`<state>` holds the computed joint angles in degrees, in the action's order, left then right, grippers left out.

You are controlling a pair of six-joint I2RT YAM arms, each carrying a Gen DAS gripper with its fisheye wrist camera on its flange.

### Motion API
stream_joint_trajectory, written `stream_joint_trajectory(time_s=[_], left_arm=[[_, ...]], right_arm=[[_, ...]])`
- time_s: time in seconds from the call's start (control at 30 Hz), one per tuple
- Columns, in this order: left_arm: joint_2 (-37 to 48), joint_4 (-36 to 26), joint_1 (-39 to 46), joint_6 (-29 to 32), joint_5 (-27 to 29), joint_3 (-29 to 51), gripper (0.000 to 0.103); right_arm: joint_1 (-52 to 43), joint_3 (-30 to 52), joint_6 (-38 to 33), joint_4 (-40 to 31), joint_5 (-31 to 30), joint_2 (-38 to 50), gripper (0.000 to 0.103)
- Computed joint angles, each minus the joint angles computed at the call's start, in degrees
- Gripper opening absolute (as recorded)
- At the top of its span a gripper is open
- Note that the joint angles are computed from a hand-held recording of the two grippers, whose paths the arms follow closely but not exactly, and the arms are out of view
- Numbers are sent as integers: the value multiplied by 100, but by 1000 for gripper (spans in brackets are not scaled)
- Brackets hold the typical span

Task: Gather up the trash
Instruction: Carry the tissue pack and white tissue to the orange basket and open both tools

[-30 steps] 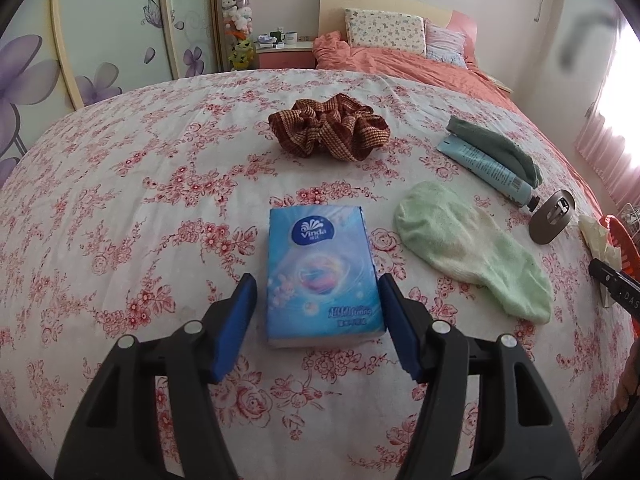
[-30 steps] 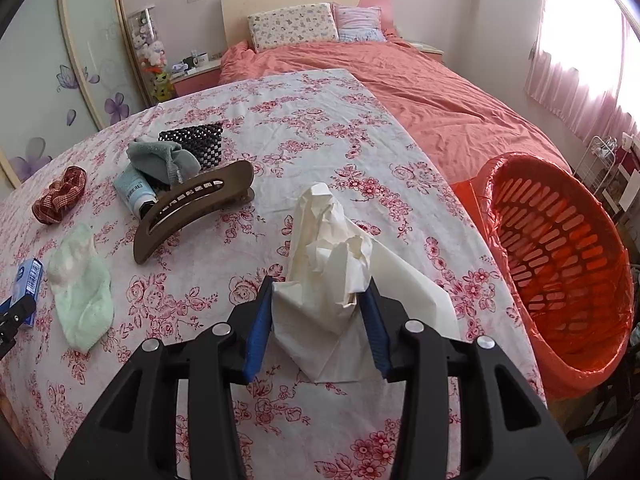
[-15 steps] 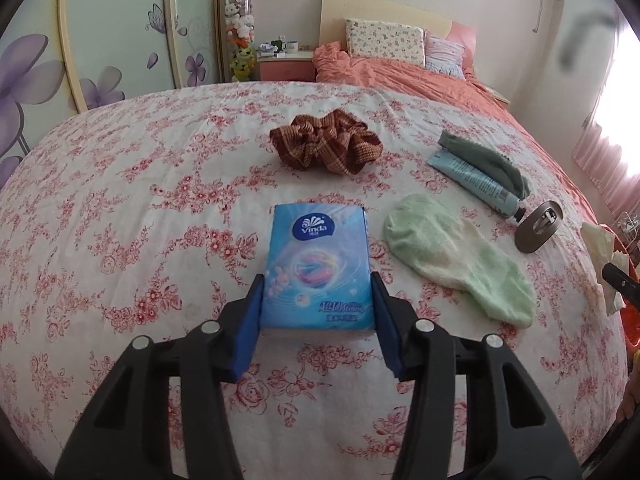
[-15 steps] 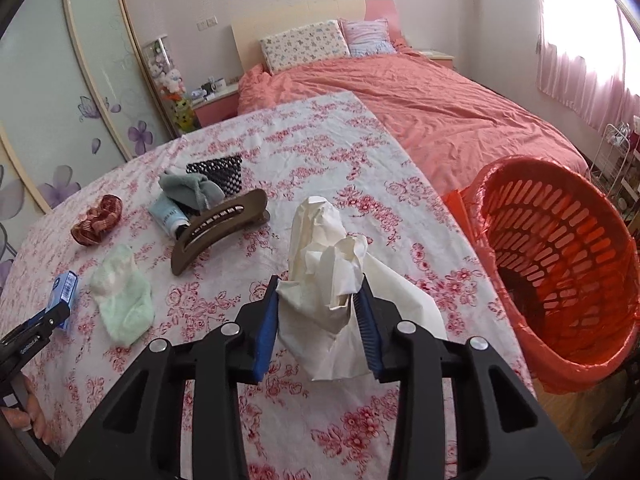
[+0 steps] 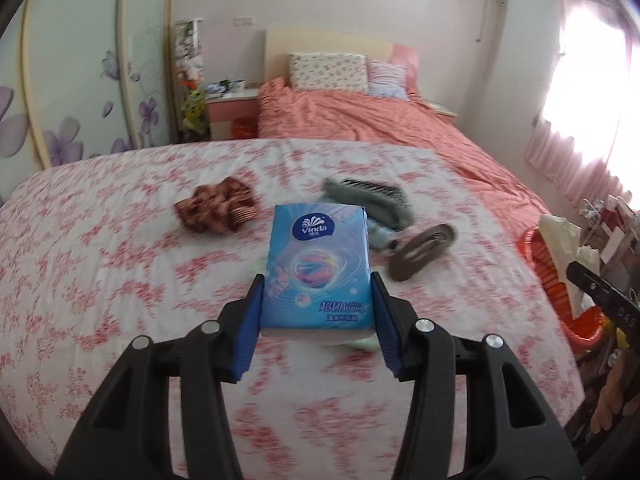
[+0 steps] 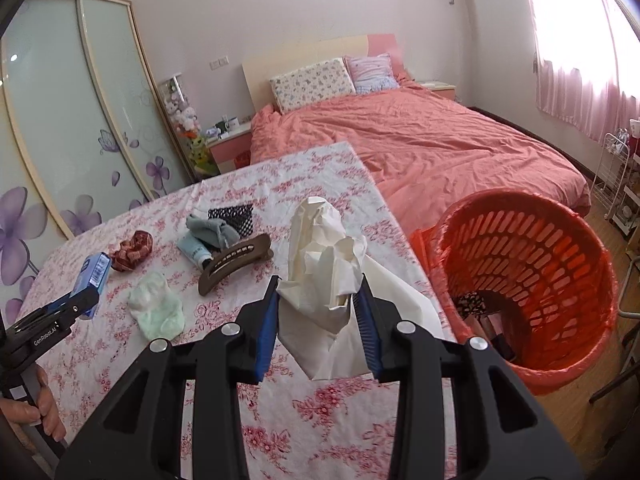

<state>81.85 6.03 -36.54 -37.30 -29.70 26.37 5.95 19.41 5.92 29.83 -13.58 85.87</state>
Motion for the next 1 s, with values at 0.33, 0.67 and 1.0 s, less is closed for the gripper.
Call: stream_joint_trajectory(time_s=[0.33,0.67,1.0], left_arm=[[1137,-23,-1072,171,123,1659,50],[3073,-88,-1551,615,745,4023,50],[5249,-911,-1623,1031,1426,6955,50]], right_arm=[[-1305,-148,-356,-121,-657,-609,37],[-2933,484,-460,199,-1531,500,37],[-3574,1448,-254,336,-1866,1838,37]])
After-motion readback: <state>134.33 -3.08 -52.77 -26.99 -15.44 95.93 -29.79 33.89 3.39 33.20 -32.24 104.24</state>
